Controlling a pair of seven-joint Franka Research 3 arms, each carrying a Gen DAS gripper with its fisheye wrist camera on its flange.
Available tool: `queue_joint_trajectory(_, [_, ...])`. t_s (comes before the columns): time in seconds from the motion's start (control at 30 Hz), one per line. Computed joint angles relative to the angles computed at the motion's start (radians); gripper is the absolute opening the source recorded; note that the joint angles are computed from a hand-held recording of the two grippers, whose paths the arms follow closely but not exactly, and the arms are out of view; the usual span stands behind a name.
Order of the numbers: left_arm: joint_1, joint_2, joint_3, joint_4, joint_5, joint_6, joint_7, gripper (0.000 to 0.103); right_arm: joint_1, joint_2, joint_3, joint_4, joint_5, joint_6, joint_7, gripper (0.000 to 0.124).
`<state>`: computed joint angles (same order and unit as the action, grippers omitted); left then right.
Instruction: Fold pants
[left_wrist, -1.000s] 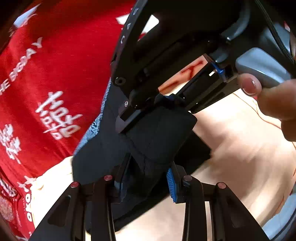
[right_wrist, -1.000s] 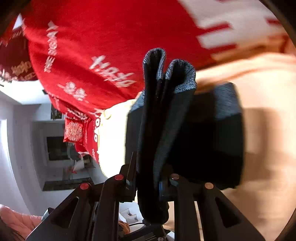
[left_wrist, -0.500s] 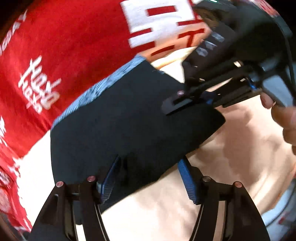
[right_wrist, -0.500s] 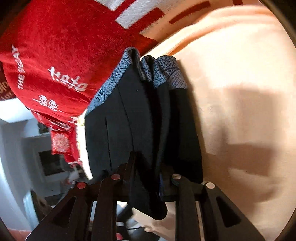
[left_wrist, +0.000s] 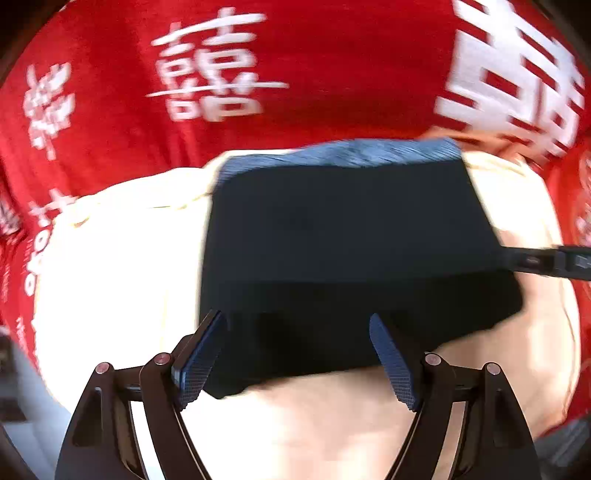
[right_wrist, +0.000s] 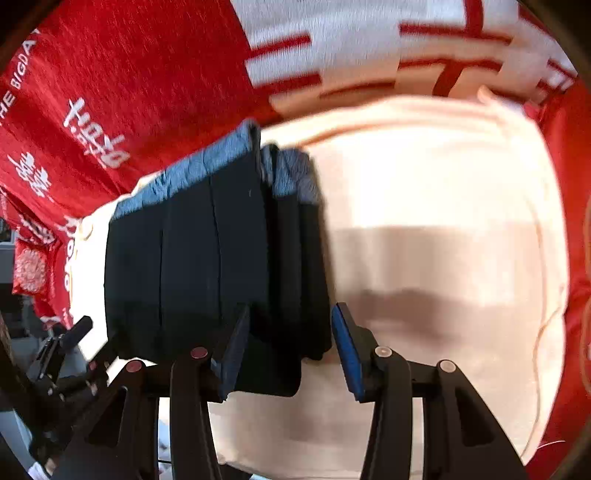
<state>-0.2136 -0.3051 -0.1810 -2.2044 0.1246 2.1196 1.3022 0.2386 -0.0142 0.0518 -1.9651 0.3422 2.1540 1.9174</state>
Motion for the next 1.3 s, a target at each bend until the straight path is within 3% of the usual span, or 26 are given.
queue_joint_trajectory(0.23, [0.082, 0.101, 0.027, 0.090, 0.069, 0.047, -0.105, 0.081, 0.028, 0.094, 0.017, 0.130, -0.052, 0.049, -0.036, 0.050])
queue_joint_trajectory(0.33, [0.106, 0.203, 0.032, 0.164, 0.101, 0.062, -0.121, 0.081, 0.041, 0.139, 0.017, 0.171, -0.061, 0.074, -0.022, 0.050])
queue_joint_trajectory(0.43, [0.113, 0.295, 0.031, 0.215, 0.098, 0.029, -0.088, 0.081, 0.057, 0.180, 0.013, 0.198, -0.113, 0.054, 0.006, 0.050])
queue_joint_trajectory(0.53, [0.118, 0.266, 0.032, 0.150, 0.087, 0.102, -0.078, 0.081, 0.067, 0.173, 0.011, 0.162, -0.140, 0.019, 0.030, 0.049])
queue_joint_trajectory(0.6, [0.120, 0.247, 0.034, 0.110, 0.083, 0.148, -0.042, 0.082, 0.074, 0.134, 0.013, 0.096, -0.161, 0.060, 0.031, 0.050])
queue_joint_trajectory(0.77, [0.128, 0.227, 0.046, 0.112, 0.008, 0.118, 0.035, 0.083, 0.075, 0.078, 0.019, 0.038, -0.157, 0.071, 0.080, 0.050])
queue_joint_trajectory(0.93, [0.131, 0.196, 0.049, 0.095, -0.027, 0.086, 0.067, 0.083, 0.076, 0.055, 0.026, 0.019, -0.174, 0.035, 0.123, 0.068])
queue_joint_trajectory(1.3, [0.129, 0.184, 0.048, 0.099, -0.034, 0.046, 0.057, 0.083, 0.065, 0.035, 0.028, -0.009, -0.135, 0.028, 0.146, 0.070])
